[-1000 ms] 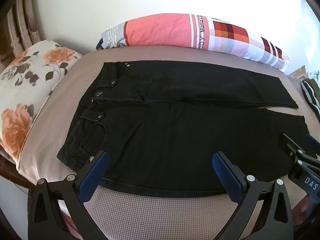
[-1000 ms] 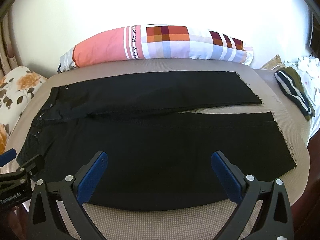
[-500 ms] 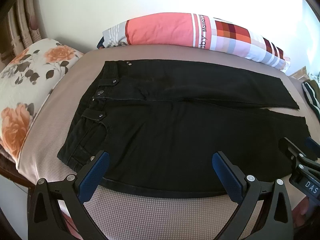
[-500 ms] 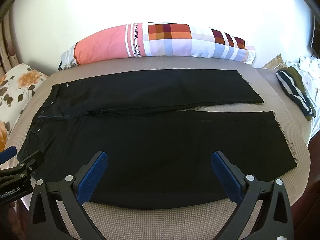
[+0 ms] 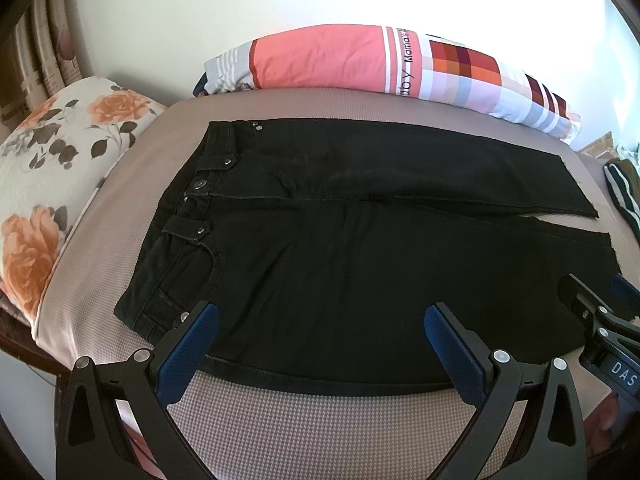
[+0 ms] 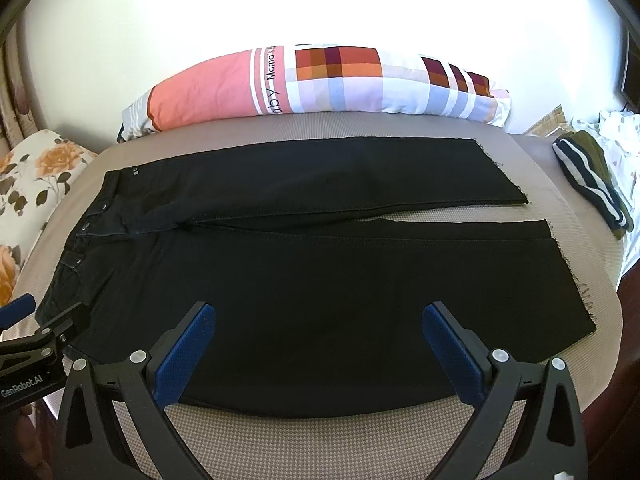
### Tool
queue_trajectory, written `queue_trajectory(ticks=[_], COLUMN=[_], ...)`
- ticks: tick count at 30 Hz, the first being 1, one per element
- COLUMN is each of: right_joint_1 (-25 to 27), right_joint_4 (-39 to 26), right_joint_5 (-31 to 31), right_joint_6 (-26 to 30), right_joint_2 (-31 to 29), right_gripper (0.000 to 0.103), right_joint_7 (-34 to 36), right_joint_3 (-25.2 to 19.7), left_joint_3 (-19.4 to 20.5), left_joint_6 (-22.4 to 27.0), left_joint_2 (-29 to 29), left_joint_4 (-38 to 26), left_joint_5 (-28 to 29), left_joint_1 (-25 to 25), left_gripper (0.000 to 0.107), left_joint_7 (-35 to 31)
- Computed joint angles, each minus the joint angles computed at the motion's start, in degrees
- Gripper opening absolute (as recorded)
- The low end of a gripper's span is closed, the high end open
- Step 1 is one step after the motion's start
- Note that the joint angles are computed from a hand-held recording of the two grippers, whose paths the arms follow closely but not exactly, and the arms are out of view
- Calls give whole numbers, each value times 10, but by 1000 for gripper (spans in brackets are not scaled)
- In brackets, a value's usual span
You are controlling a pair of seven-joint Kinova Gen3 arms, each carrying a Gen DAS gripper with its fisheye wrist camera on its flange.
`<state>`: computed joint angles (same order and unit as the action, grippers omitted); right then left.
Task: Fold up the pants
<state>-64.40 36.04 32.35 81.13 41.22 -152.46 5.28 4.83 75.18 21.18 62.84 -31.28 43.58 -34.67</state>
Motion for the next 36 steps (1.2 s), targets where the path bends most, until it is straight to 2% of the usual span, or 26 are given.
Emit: queue_trajectory(ticks=[36], right_joint_1=[19], right_joint_4=[-19], right_joint_5=[-24], right_joint_6=[14], right_joint_2=[5], right_gripper=[103], right_joint_7=[-18], right_joint_3=[-1], left_joint_3=[-1], left_joint_6=[-6], left_joint_2=[4], left_joint_4=[-3], left_joint_5=[20], left_joint_1=[-17], left_gripper=[102], left_joint_7=[-22])
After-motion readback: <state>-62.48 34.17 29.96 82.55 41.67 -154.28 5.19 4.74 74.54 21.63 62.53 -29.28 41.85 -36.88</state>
